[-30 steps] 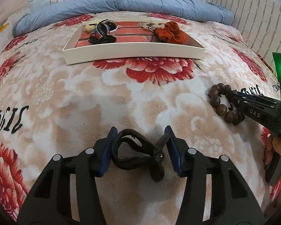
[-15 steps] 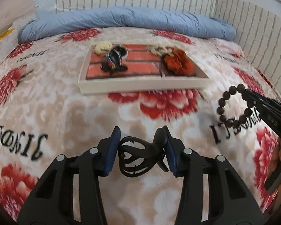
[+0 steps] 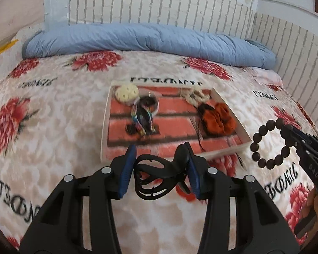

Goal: Organize jewelry
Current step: 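Carry the black clip into the tray with the left tool while the right tool drops the bead bracelet there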

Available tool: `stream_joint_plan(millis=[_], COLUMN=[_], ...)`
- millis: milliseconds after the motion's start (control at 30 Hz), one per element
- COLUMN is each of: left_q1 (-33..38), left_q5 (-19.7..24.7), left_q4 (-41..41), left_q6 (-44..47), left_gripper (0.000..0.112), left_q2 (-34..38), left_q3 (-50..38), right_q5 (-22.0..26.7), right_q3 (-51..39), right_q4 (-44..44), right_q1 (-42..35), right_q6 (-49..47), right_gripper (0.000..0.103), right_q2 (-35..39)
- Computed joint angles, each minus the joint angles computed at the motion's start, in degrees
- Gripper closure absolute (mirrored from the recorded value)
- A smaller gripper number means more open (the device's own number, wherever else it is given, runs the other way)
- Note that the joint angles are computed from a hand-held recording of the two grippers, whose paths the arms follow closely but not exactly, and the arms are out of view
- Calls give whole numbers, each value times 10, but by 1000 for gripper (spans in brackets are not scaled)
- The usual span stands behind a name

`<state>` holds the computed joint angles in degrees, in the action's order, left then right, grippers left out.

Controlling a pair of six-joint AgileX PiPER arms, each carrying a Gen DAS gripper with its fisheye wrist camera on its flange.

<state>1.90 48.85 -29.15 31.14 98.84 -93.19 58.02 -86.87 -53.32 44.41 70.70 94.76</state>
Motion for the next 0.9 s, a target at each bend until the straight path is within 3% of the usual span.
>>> stream_joint_plan(millis=[400, 567, 900], left_q1=[-21, -15, -20], left_q5=[34, 14, -10], left_q4=[54, 45, 63], left_q6=[-73, -71, -66], left_gripper=[68, 68, 68], left_q2=[180, 216, 245], left_q3=[-228, -233, -238], right_q5=[-81, -129, -163], right_q3=[-133, -113, -105], right_q4=[56, 69, 117], right_q1=[-75, -101, -141], right_q6=[-80, -76, -98], right_gripper=[84, 84, 84], right_q2=[122, 137, 159])
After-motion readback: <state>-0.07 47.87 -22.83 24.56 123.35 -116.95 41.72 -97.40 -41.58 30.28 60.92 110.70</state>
